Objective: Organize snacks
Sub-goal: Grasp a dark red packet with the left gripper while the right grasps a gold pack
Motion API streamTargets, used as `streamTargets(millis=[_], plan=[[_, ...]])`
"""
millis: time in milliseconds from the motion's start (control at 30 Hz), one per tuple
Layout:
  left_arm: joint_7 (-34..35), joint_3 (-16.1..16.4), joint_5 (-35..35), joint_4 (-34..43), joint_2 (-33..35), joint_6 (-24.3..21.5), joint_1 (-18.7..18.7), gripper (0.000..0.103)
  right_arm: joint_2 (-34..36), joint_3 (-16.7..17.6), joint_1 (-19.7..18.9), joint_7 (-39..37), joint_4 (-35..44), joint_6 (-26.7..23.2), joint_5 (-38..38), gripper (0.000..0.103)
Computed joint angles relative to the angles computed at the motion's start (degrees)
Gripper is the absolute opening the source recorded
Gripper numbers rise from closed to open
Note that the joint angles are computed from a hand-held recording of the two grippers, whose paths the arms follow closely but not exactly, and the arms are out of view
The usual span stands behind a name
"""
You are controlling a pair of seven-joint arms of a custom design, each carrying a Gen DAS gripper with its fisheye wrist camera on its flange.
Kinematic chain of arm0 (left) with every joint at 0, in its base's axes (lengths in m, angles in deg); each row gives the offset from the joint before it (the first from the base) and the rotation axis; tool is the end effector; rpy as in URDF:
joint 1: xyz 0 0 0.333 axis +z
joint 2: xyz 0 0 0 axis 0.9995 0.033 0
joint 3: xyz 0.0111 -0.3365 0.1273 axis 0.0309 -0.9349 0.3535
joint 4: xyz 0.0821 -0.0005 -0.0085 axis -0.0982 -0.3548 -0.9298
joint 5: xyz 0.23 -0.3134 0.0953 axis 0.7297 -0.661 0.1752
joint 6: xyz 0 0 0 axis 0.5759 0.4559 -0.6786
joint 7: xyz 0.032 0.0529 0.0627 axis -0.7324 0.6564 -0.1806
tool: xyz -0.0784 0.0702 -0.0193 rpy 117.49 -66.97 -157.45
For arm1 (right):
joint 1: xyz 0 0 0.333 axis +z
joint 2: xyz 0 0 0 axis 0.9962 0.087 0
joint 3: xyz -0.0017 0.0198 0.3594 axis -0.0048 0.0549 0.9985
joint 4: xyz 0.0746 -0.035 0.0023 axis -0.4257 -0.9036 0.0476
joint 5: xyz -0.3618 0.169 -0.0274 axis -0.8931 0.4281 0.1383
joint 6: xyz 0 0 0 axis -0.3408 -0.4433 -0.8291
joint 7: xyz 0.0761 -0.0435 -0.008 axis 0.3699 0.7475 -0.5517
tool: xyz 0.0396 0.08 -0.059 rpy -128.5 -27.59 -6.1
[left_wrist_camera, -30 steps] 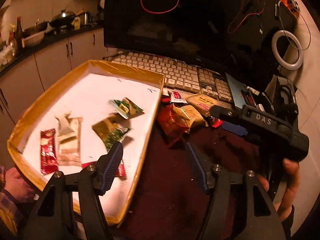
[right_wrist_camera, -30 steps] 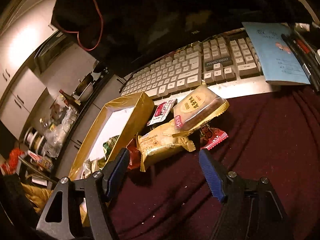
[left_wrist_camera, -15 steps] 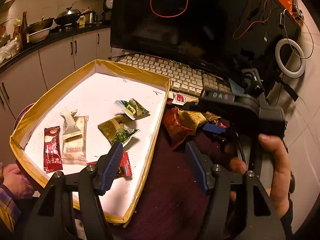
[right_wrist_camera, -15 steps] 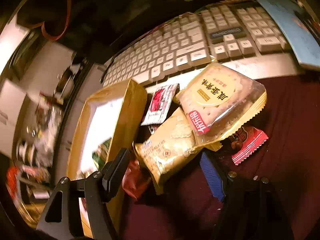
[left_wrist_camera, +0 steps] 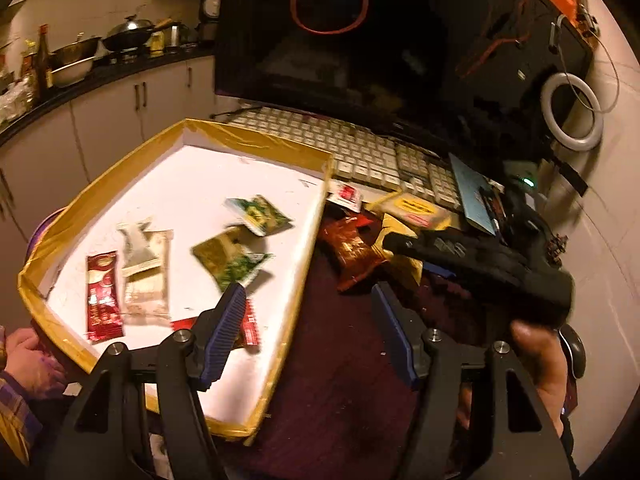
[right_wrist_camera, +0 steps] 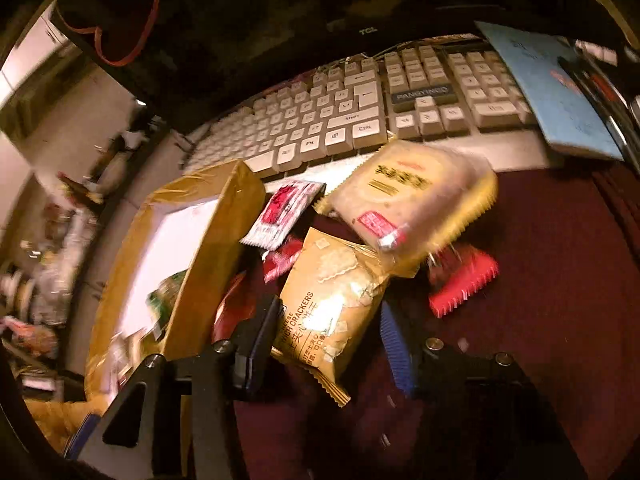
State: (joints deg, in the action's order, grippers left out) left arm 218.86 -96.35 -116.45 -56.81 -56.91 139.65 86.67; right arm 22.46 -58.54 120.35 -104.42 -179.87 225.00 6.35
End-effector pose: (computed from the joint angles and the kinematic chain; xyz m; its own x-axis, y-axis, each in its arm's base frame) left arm 0.6545 -0.1543 0.5229 -0.7512 -0.6322 0.1898 -0.5419 0.4264 -0.7243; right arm 0.5643 0.4157 0.4623 -0.6047 -0.6312 -0.4857 -0.3894 0.7663 -0.5110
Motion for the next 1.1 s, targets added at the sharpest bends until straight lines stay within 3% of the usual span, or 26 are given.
streamTargets(millis=[167, 267, 333, 433, 533, 600, 700, 733, 833, 933, 1000, 1100], plan=[[-2.8, -0.1, 3.9, 2.6, 1.5, -5.4, -0.8, 0.064, -4.3, 0.5, 2.2, 5.2, -6.3, 0.3, -10.3, 0.051], [-7.5, -0.1, 7.6, 6.0, 3.7, -8.0, -1.9, 0.064, -6.5, 1.3, 3.3, 13.6, -8.9, -2.2, -18.2, 0.051], [-10.8, -0.1, 11.3, 7.8, 4.9, -6.7, -3.5, 0.064, -7.1, 2.7, 3.7, 15.8, -9.1, -7.2, -20.8, 0.051], [-14.3, -0.5, 16.2, 10.5, 6.9, -4.2, -5.7, 0.062, -7.9, 3.9, 2.4, 19.8, -10.6, -6.9, -23.2, 0.051], [-20.3, 0.3, 24.9, 14.0, 10.3, -2.8, -9.3, 0.052, -8.9, 4.4, 0.6, 24.4, -12.5, -3.8, -25.7, 0.051], [-24.4, 1.2, 31.3, 15.8, 12.4, -2.7, -11.7, 0.036, -8.9, 4.8, 0.1, 25.0, -12.7, -3.6, -26.3, 0.051], [-27.8, 2.2, 39.0, 12.6, 12.3, 3.9, -14.1, 0.024, -8.4, 5.5, 0.0, 23.4, -11.8, -4.9, -25.7, 0.048], [-27.4, 1.6, 39.1, 10.9, 11.5, 5.8, -13.6, 0.023, -8.1, 5.5, 0.1, 23.3, -11.6, -5.2, -25.9, 0.042], [-24.7, -1.0, 35.9, 7.9, 9.8, 7.0, -10.6, 0.021, -8.1, 5.6, 0.1, 23.3, -11.6, -4.9, -26.5, 0.041], [-20.7, -3.4, 28.4, 6.6, 8.4, 4.6, -6.7, 0.021, -7.6, 5.6, -0.2, 21.1, -10.9, -4.4, -24.2, 0.042], [-17.8, -4.7, 21.4, 7.0, 7.8, 0.5, -3.6, 0.021, -7.2, 5.3, -0.7, 19.6, -10.6, -2.7, -22.9, 0.044], [-15.7, -4.2, 14.6, 6.5, 6.2, -3.6, -1.5, 0.021, -7.1, 4.7, -1.0, 20.0, -10.9, -0.3, -22.5, 0.047]])
